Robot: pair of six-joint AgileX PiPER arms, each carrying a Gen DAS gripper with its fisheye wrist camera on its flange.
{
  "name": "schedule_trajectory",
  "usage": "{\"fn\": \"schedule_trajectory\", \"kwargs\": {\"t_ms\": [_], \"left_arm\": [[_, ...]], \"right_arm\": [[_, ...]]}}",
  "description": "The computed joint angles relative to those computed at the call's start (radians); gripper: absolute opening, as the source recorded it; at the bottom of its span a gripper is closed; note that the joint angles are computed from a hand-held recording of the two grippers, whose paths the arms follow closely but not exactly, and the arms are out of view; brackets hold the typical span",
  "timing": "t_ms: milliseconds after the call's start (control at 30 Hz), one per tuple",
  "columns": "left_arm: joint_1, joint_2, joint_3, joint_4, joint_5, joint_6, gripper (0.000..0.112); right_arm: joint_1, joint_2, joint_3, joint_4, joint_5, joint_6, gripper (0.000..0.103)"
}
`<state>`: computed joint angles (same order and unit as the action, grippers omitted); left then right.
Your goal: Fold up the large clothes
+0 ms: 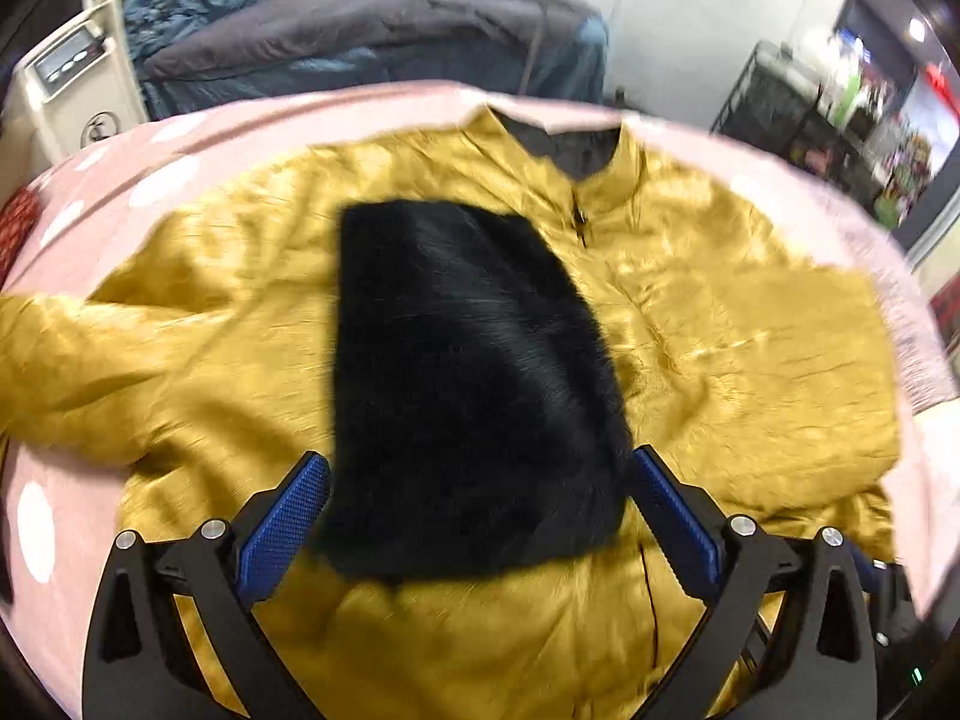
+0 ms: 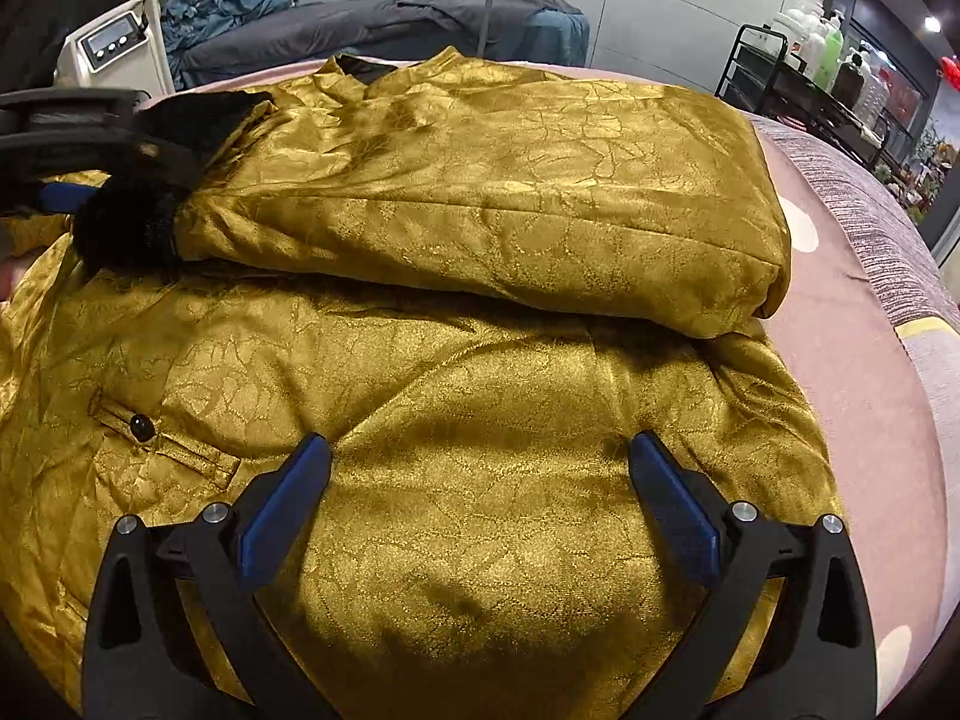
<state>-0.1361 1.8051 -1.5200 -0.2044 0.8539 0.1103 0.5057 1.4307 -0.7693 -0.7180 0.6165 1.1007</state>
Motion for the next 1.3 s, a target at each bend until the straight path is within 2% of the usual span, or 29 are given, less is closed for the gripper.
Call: {"fn": "schedule_trajectory", "kwargs": {"t_ms": [200, 300, 400, 533, 633, 733, 767, 833, 867, 900, 967, 1033, 1100, 1167, 1233, 1267, 1300], "left_arm": [[0.232, -0.182, 0.176, -0.139, -0.064, 0.12, 0.097], [0.393, -0.227, 0.231, -0.134, -0.086, 0.122, 0.097], [0.553, -0.26, 0.291, -0.064, -0.159, 0.078, 0.096], [0.736, -0.236, 0.319, 0.072, -0.242, -0.037, 0.096], [0.867, -0.178, 0.273, 0.007, -0.224, 0.058, 0.093], [0.868, -0.111, 0.216, -0.026, -0.228, 0.154, 0.088], [0.869, -0.088, 0.191, -0.04, -0.211, 0.199, 0.083], [0.867, -0.036, 0.14, -0.045, -0.171, 0.248, 0.065], [0.865, -0.008, 0.099, -0.035, -0.133, 0.248, 0.046], [0.866, 0.012, 0.06, -0.036, -0.097, 0.252, 0.04], [0.883, 0.007, 0.023, -0.058, -0.087, 0.303, 0.031], [0.92, -0.029, 0.016, -0.094, -0.104, 0.377, 0.027], [0.978, -0.044, -0.039, -0.114, -0.075, 0.408, 0.025], [1.07, -0.025, -0.137, -0.181, 0.01, 0.44, 0.025], [1.159, 0.032, -0.242, -0.292, 0.155, 0.499, 0.025], [1.173, 0.035, -0.242, -0.3, 0.179, 0.508, 0.025], [1.171, 0.031, -0.217, -0.283, 0.172, 0.51, 0.027]], "right_arm": [[0.015, -0.001, 0.008, -0.041, 0.005, 0.047, 0.098], [0.021, 0.003, 0.011, -0.06, 0.003, 0.07, 0.098], [0.023, 0.004, 0.013, -0.067, 0.002, 0.079, 0.098], [0.022, 0.003, 0.015, -0.069, 0.001, 0.081, 0.098], [0.028, 0.002, 0.016, -0.074, 0.007, 0.09, 0.098], [0.033, 0.003, 0.014, -0.079, 0.016, 0.099, 0.098], [0.033, 0.004, 0.014, -0.08, 0.016, 0.099, 0.098], [0.035, 0.005, 0.013, -0.083, 0.02, 0.104, 0.098], [0.037, 0.005, 0.014, -0.086, 0.022, 0.109, 0.098], [0.039, 0.005, 0.014, -0.087, 0.023, 0.112, 0.098], [0.04, 0.006, 0.013, -0.089, 0.023, 0.115, 0.098], [0.039, 0.006, 0.013, -0.089, 0.022, 0.113, 0.098], [0.039, 0.007, 0.014, -0.09, 0.022, 0.115, 0.098], [0.041, 0.006, 0.015, -0.093, 0.023, 0.119, 0.098], [0.04, 0.005, 0.016, -0.094, 0.021, 0.118, 0.098], [0.041, 0.006, 0.015, -0.094, 0.023, 0.119, 0.098], [0.045, 0.008, 0.012, -0.095, 0.029, 0.123, 0.098]]}}
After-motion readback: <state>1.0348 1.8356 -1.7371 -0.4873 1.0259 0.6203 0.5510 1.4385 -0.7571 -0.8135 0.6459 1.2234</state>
